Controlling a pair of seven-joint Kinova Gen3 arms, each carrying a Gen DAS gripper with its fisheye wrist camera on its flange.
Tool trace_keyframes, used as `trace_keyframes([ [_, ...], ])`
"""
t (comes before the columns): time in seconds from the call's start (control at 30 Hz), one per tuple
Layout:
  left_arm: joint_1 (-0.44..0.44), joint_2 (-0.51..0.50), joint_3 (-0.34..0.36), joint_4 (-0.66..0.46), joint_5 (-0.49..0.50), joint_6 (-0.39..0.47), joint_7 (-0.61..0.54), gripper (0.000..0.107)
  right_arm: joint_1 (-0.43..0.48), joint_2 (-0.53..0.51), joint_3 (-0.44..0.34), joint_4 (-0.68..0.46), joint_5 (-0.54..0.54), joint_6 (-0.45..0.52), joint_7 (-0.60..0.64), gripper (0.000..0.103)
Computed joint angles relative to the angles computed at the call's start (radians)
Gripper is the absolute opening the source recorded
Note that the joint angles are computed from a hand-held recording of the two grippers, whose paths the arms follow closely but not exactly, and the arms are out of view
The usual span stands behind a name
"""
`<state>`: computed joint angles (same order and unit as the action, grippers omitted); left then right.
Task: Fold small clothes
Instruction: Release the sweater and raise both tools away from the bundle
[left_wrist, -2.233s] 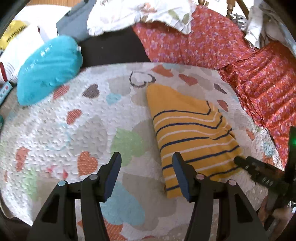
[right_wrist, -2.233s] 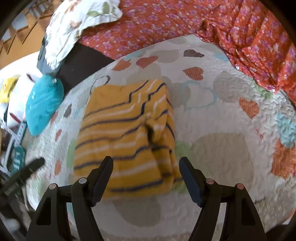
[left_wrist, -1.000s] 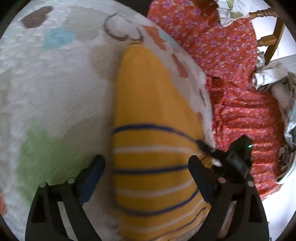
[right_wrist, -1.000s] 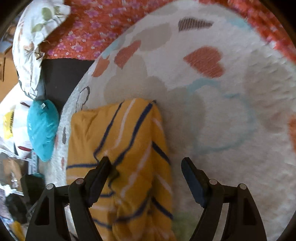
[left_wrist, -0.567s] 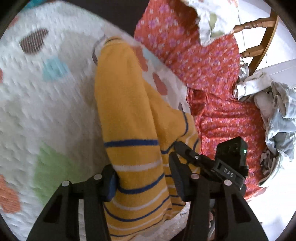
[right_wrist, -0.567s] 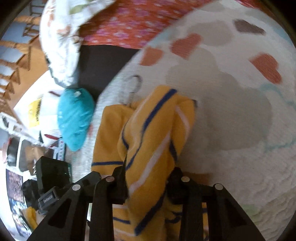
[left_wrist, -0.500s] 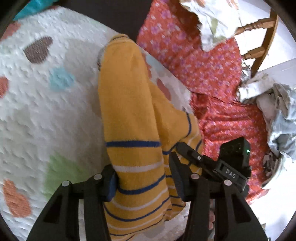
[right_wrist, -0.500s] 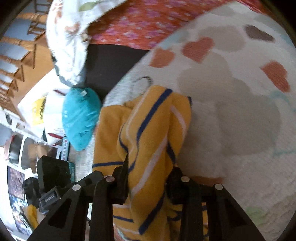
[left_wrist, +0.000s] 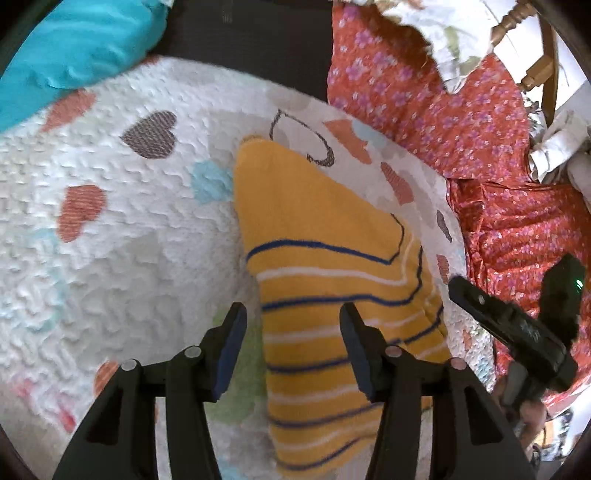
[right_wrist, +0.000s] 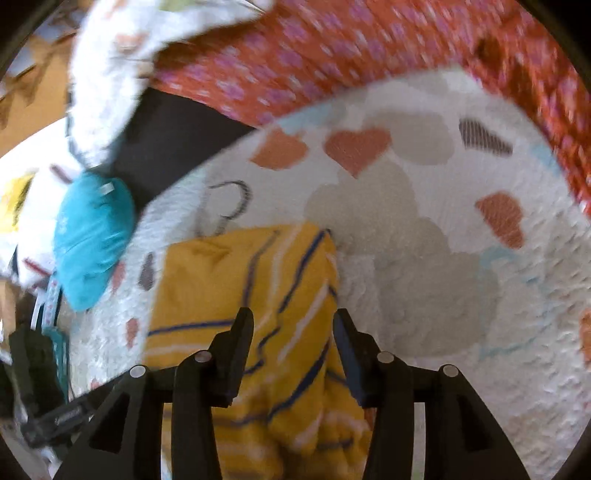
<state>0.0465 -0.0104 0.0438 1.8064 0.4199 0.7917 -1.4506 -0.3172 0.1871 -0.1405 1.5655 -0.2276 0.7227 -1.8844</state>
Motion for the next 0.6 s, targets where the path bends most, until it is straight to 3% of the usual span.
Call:
trace_keyframes([
  [0.1, 0.060, -0.054, -0.045, 0.057, -0.005, -0.022, 0.027, 0.055, -0.029, -0.065, -0.022, 0.067, 0.066, -0.008, -0.034, 0.050],
  [0.17, 0.081, -0.069, -0.037, 0.084, -0.025, -0.031, 0.055, 0.056, -0.064, -0.106, -0.002, 0.148, 0.078, -0.034, -0.057, 0.050],
  [0.33, -0.062, -0.056, 0.180, 0.103, -0.102, 0.000, 0.120, 0.056, 0.058, -0.074, -0.101, 0.233, -0.016, -0.035, -0.029, 0.049],
  [0.47, -0.192, -0.163, 0.365, 0.115, -0.213, -0.004, 0.243, 0.056, 0.210, -0.106, -0.266, 0.214, 0.051, -0.011, -0.094, 0.049],
  [0.57, -0.297, -0.302, 0.504, 0.102, -0.335, 0.012, 0.343, 0.057, 0.307, -0.188, -0.405, 0.205, 0.172, 0.021, -0.157, 0.050],
  [0.6, -0.337, -0.348, 0.550, 0.085, -0.376, 0.034, 0.360, 0.064, 0.338, -0.221, -0.452, 0.209, 0.213, 0.025, -0.182, 0.054],
])
